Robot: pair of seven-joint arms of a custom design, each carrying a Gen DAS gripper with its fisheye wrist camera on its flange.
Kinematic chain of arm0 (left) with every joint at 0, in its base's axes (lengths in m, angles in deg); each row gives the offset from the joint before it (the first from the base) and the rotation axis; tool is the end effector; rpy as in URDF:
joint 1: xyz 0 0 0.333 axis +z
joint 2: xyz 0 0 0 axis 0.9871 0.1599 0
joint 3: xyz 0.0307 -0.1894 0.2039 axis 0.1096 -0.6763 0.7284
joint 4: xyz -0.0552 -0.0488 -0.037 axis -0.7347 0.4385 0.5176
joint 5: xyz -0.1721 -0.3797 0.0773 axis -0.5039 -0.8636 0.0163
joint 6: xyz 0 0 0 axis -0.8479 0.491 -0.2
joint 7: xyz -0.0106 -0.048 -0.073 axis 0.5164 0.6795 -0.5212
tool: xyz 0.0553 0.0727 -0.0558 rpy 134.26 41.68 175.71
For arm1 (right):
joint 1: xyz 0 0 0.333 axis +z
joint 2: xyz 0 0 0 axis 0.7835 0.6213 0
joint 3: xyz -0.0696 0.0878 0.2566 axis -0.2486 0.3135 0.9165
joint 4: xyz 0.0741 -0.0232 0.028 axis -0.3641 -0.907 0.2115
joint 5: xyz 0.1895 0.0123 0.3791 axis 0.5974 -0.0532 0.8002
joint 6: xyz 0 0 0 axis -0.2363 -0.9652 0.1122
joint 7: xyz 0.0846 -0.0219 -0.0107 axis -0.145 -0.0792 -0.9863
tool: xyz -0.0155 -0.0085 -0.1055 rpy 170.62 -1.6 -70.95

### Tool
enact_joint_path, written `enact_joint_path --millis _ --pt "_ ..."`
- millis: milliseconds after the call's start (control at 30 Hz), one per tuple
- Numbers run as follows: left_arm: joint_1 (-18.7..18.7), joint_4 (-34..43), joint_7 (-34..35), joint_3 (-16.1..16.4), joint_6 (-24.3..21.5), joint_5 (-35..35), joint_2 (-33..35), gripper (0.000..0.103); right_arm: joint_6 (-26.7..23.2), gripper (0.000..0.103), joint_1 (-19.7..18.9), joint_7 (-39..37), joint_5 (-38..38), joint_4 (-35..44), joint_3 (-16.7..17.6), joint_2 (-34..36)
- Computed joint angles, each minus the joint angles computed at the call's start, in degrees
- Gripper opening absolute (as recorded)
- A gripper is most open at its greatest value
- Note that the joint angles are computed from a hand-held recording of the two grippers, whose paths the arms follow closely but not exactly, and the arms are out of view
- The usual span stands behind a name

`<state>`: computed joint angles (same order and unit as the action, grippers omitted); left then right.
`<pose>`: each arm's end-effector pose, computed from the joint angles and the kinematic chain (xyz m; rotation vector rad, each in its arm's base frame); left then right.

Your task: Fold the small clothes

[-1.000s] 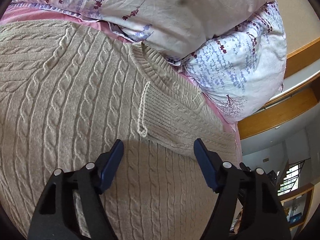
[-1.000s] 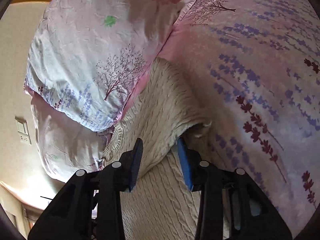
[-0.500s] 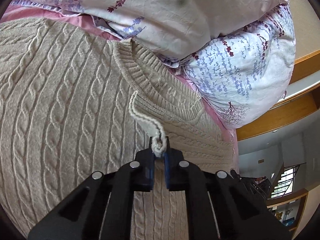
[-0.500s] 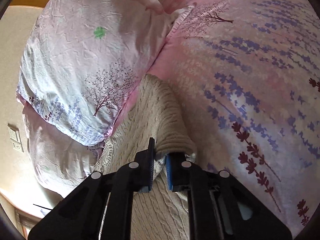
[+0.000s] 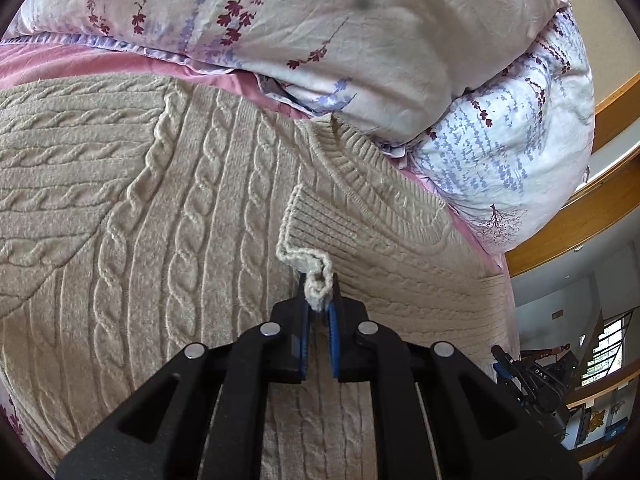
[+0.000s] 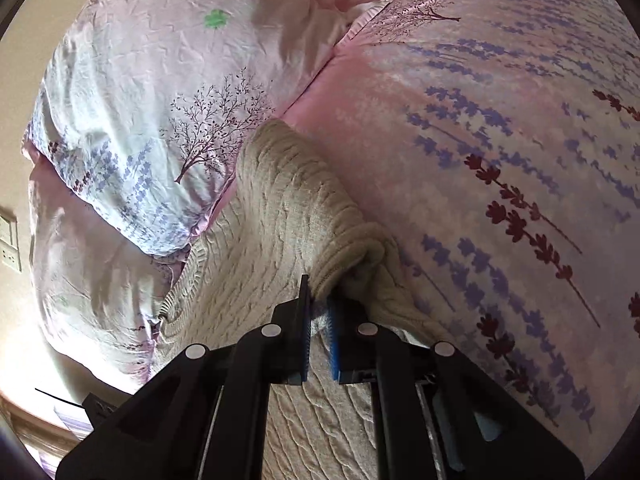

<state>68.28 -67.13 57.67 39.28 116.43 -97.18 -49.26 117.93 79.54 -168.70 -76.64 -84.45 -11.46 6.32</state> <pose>0.5448 -0.2099 0.4376 1.8951 -1.9885 1.1669 0.3294 0.3914 0.3908 -0.6230 2.1209 -0.2473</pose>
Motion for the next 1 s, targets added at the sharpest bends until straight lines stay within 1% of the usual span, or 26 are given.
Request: enact_joint_path --millis 67,100,133,167,200,233,300,333,367,400,433,467,500,600,700,767,833,867,933,1000 --pt "0.0 -0.3 -0.6 -0.2 0.3 1.5 -0.4 0.011 -1.1 0.009 1.1 -6.6 4.2 1.3 -0.7 0.8" --pt "0.0 -0.8 -0.4 -0.1 0.2 1.8 -0.8 0.012 -0.9 0.014 1.3 -7.6 5.2 1.0 -0.8 0.4" --pt "-0.1 -1.4 -0.1 0.0 0.3 1.7 -1.6 0.014 -1.7 0.021 1.8 -8.8 6.8 1.0 -0.7 -0.1" --pt "-0.1 -2.5 0.5 0.2 0.5 1.4 -2.8 0.016 -3.4 0.026 2.3 -11.0 8.7 1.3 -0.4 -0.5" --pt "-0.1 -3.7 1.1 0.5 0.7 1.5 -4.2 0.024 -5.8 0.034 2.8 -12.8 10.2 1.8 0.3 -0.7" --pt "-0.1 -5.5 1.6 0.9 1.1 1.7 -6.2 0.036 -9.5 0.036 3.4 -14.5 11.2 2.8 1.3 -0.8" --pt "-0.3 -8.7 3.9 2.5 1.0 0.7 -10.2 0.048 -17.5 0.04 4.4 -18.2 11.7 6.1 3.3 0.1" --pt "-0.2 -10.6 4.9 3.4 1.1 0.4 -12.5 0.053 -20.9 0.046 4.9 -20.8 11.1 8.4 3.9 1.4" --pt "0.0 -12.3 5.3 4.2 1.2 0.5 -14.7 0.055 -23.4 0.05 5.4 -24.7 10.0 11.3 4.0 3.5" --pt "0.3 -14.1 5.5 4.9 1.6 0.8 -16.9 0.059 -23.8 0.057 5.8 -29.0 9.3 13.9 3.4 5.7" --pt "0.9 -16.0 5.2 5.6 2.0 1.6 -19.1 0.062 -22.7 0.058 6.3 -33.5 9.0 16.4 2.4 8.1" --pt "1.7 -17.6 4.1 6.1 2.4 2.7 -20.9 0.064 -20.2 0.058 6.7 -38.5 9.2 19.0 1.0 10.9" --pt "2.6 -19.3 2.8 6.8 2.7 3.7 -22.8 0.065 -19.5 0.058 7.3 -43.4 10.1 22.3 0.1 14.3" --pt "5.9 -23.1 -2.4 8.8 2.9 6.8 -26.8 0.064 -22.3 0.058 9.4 -55.5 13.1 32.6 -1.9 23.5" --pt "9.5 -25.4 -8.0 10.2 2.6 9.8 -28.5 0.064 -25.6 0.058 11.8 -62.9 15.6 40.1 -3.5 30.1" --pt "10.6 -25.9 -9.9 11.6 2.2 10.4 -28.6 0.063 -27.9 0.059 12.9 -68.0 18.6 43.6 -4.4 33.3" --pt "11.2 -25.7 -11.6 12.7 1.8 10.2 -27.7 0.063 -32.0 0.062 15.8 -68.8 16.6 46.1 -5.8 34.9" --pt "11.1 -25.3 -12.0 13.5 1.8 9.3 -27.0 0.063 -32.0 0.062 16.5 -68.9 17.0 45.9 -6.4 34.7" --pt "10.6 -24.6 -11.7 14.8 2.8 6.3 -25.7 0.06 -28.1 0.063 17.0 -66.2 17.9 41.9 -7.7 31.6" --pt "10.6 -23.8 -12.3 15.1 3.8 4.2 -24.4 0.06 -24.5 0.063 16.9 -63.7 18.4 38.1 -8.3 28.6"
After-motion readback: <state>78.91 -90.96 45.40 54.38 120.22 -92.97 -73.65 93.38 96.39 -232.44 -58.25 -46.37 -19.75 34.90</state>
